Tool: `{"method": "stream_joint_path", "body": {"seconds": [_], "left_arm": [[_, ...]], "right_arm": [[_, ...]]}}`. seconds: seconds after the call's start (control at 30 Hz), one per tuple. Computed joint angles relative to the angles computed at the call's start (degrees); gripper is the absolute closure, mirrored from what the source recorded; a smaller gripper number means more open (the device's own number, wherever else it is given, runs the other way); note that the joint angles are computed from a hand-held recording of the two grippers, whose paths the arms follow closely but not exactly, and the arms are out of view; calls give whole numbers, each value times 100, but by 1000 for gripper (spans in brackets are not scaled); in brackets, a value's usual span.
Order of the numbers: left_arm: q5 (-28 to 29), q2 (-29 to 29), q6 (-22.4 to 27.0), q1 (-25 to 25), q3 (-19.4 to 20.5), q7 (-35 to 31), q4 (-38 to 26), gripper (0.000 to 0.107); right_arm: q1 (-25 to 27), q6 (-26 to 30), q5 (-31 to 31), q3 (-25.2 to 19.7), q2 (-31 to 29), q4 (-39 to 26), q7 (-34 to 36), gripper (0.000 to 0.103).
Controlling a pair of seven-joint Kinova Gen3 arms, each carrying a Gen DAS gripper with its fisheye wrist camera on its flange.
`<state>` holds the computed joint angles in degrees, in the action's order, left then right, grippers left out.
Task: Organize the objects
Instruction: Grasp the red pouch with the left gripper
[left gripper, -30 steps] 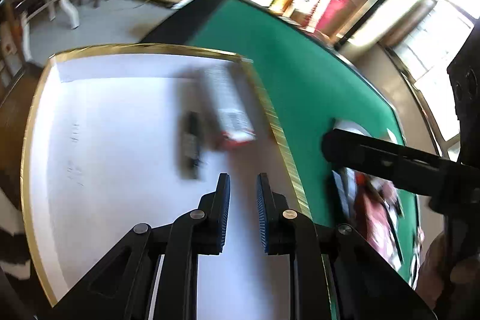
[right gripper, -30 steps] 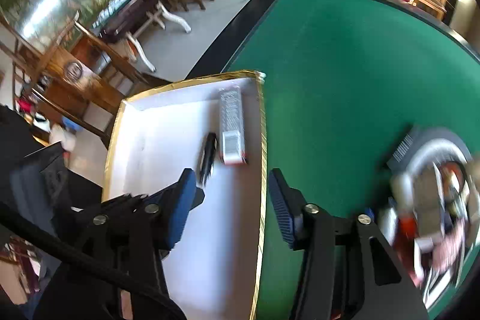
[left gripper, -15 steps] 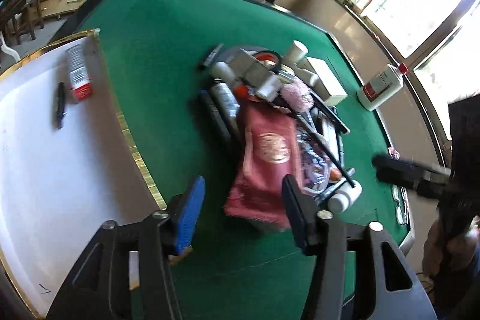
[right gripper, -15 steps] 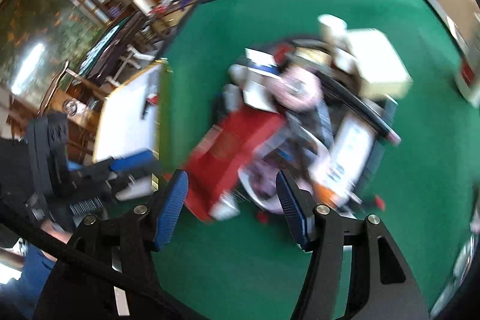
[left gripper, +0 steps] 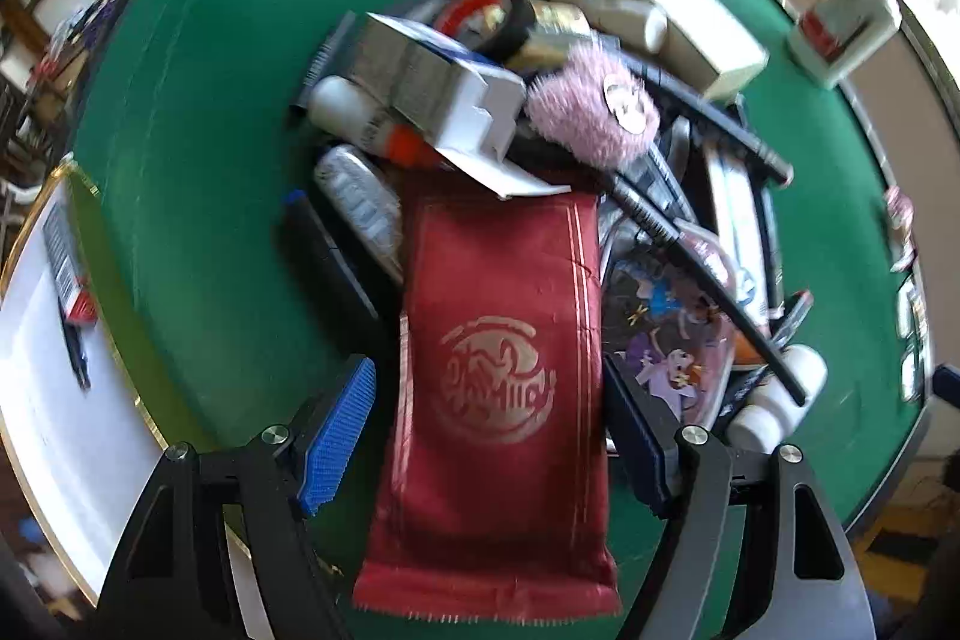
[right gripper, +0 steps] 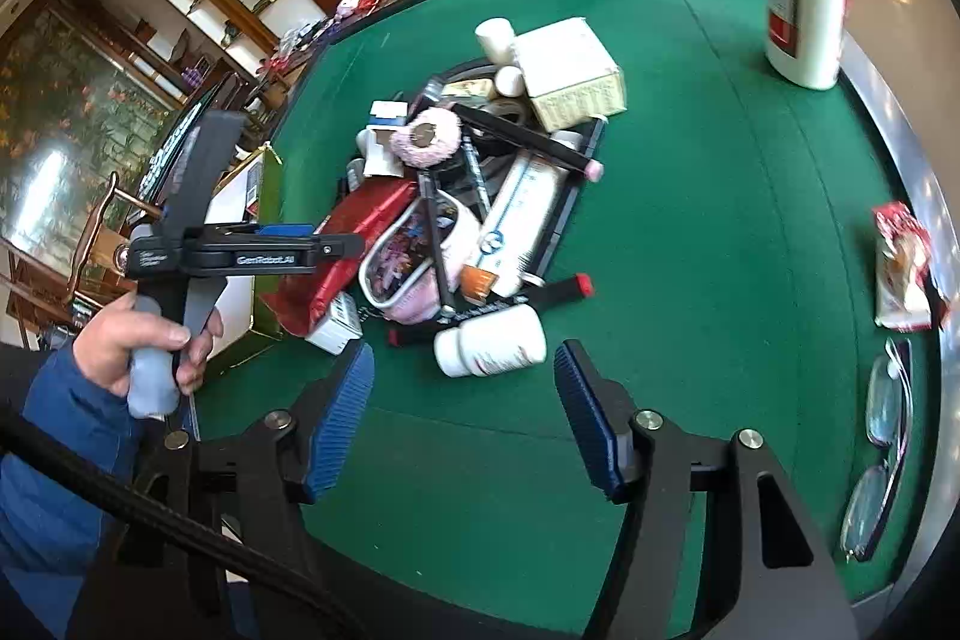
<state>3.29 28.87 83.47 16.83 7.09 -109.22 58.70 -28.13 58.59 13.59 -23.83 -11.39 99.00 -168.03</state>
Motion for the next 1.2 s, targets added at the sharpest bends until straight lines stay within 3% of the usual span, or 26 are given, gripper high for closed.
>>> {"method": "stream_joint_path", "body": {"seconds": [0.1,0.17,0.23,0.4,0.63,0.73,0.87,0.97,1.03,1.13,1.2], "left_arm": [[193,-52,-290,-100,33,16,258,39],[446,-171,-512,-269,49,70,477,56],[509,-329,-641,-349,54,34,708,59],[1013,-917,-941,-825,43,-126,1529,60],[1955,-1998,-1020,-1652,-186,-1045,2804,60],[2216,-2251,-976,-1849,-358,-1279,3070,60],[2316,-2414,-907,-1942,-512,-1433,3186,59],[2305,-2406,-750,-1994,-532,-1419,3041,59],[2296,-2454,-775,-1990,-542,-1399,3113,59],[2295,-2533,-804,-2016,-587,-1369,3204,59],[2272,-2568,-894,-1993,-582,-1333,3273,59]], "right_arm": [[34,-18,-34,-33,-141,165,-149,40],[55,-65,-139,-24,-179,250,-167,40],[85,-135,-230,-26,-170,308,-123,40],[61,-475,-559,159,18,461,203,40],[114,-934,-976,633,506,534,1023,41],[79,-1258,-1032,849,684,574,1416,41],[348,-1570,-1438,711,842,683,2034,40],[-277,-1441,-2061,1161,907,589,2733,39],[-552,-1066,-2224,1229,957,353,3136,38],[-445,-367,-1782,742,1074,-3,3089,38],[-565,-76,-1316,668,1140,-185,2857,38]]}}
